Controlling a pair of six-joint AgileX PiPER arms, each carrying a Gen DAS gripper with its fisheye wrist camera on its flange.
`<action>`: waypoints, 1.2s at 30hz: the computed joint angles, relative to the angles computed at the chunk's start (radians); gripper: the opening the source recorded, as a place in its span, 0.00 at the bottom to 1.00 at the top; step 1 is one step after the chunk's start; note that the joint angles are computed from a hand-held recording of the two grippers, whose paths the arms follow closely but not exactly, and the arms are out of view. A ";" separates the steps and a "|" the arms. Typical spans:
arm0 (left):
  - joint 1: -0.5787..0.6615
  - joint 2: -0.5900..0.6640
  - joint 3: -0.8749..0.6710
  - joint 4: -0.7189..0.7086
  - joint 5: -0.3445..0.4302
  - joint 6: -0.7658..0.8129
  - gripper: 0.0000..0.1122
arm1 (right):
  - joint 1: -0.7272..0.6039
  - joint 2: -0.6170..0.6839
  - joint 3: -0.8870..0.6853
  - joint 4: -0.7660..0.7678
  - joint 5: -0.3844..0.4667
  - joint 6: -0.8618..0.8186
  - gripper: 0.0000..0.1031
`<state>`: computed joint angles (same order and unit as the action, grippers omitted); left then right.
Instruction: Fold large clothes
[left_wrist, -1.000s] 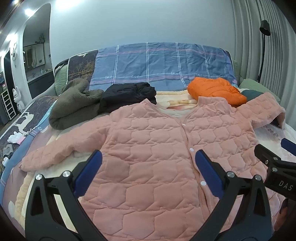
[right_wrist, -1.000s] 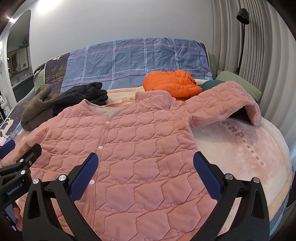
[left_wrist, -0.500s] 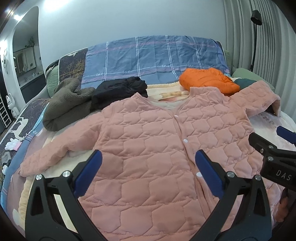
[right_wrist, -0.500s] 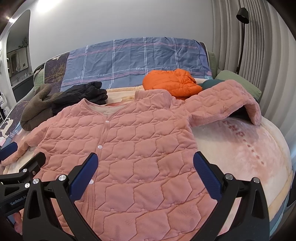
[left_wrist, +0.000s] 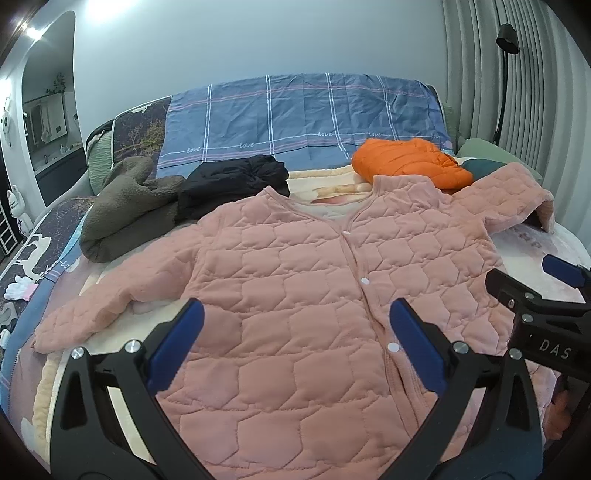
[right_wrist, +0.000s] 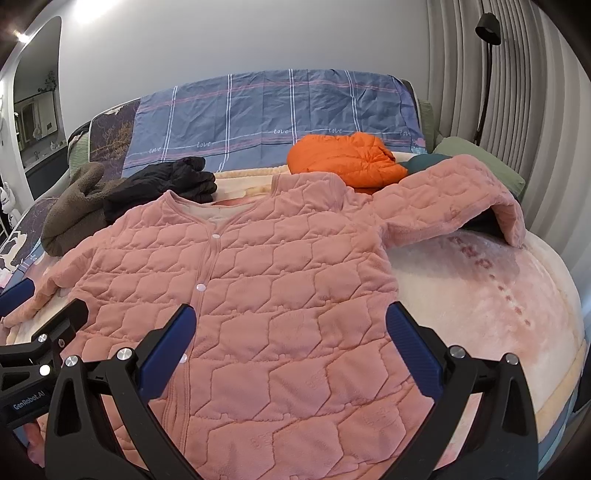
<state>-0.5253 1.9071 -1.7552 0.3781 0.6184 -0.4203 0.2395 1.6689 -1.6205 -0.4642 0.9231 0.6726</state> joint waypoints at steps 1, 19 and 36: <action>0.005 0.000 -0.001 -0.016 -0.002 0.012 0.90 | -0.001 0.002 -0.001 0.001 0.001 -0.002 0.99; 0.184 0.001 0.032 -0.248 -0.012 0.110 0.82 | -0.019 0.050 -0.019 0.076 0.015 -0.076 0.99; 0.793 0.222 -0.060 -0.910 0.125 0.234 0.76 | -0.055 0.066 0.000 0.083 0.053 -0.087 0.99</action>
<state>0.2677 2.1294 -1.8150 -0.5323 0.7430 -0.1859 0.1841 1.7349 -1.6204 -0.3811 0.9757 0.5856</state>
